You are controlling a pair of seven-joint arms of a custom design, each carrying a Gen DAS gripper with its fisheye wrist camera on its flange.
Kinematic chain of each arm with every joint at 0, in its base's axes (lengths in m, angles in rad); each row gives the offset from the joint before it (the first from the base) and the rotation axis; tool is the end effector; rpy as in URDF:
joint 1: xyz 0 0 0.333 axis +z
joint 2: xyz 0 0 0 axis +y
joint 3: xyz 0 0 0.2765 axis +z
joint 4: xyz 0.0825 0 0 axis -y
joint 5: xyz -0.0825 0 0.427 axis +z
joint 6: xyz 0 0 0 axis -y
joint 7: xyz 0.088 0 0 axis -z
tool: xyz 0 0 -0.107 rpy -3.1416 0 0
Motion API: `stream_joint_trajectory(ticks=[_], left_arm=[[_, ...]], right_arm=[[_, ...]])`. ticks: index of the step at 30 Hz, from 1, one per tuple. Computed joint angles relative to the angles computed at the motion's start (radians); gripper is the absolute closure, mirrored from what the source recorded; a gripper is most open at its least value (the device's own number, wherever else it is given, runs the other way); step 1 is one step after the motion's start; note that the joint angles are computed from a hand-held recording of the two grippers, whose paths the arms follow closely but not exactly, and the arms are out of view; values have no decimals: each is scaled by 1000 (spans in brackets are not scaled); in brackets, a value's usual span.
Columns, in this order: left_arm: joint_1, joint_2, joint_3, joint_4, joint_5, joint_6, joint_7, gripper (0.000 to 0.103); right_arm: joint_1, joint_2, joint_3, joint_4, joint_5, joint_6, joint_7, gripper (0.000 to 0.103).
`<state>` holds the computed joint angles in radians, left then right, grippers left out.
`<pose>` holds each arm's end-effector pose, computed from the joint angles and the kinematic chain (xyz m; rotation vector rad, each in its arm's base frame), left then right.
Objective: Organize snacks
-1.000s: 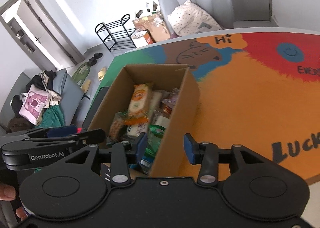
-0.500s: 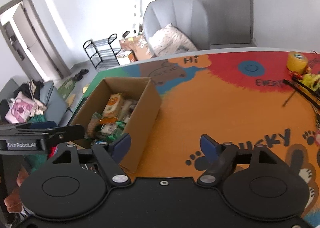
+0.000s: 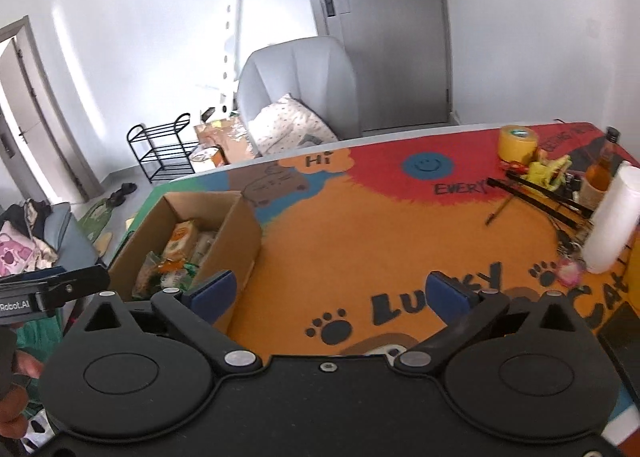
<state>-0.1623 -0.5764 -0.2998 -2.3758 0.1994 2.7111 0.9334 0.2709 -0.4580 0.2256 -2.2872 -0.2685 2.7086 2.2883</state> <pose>0.4351 -0.2443 0.5821 -1.7213 1.7186 -1.0068 0.4530 0.2703 0.5790 -1.6215 1.6292 -0.5666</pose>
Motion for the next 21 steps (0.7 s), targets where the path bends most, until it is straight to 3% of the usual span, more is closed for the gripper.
stream_joint_trajectory(ticks=[10,15,21], left_arm=[[7,-117,-32,-90,33,25,-38,0],[-6,-190,-29,-157,18,50,-58,0],[-8,-250,-57,-204,23,14,-81,0]], right_arm=[[-84,-113,111,-78,-149,15,170,0],[-97,-157,145,-108,-201,1,240,0],[-93,-203,179,-149,-247,1,297,0]])
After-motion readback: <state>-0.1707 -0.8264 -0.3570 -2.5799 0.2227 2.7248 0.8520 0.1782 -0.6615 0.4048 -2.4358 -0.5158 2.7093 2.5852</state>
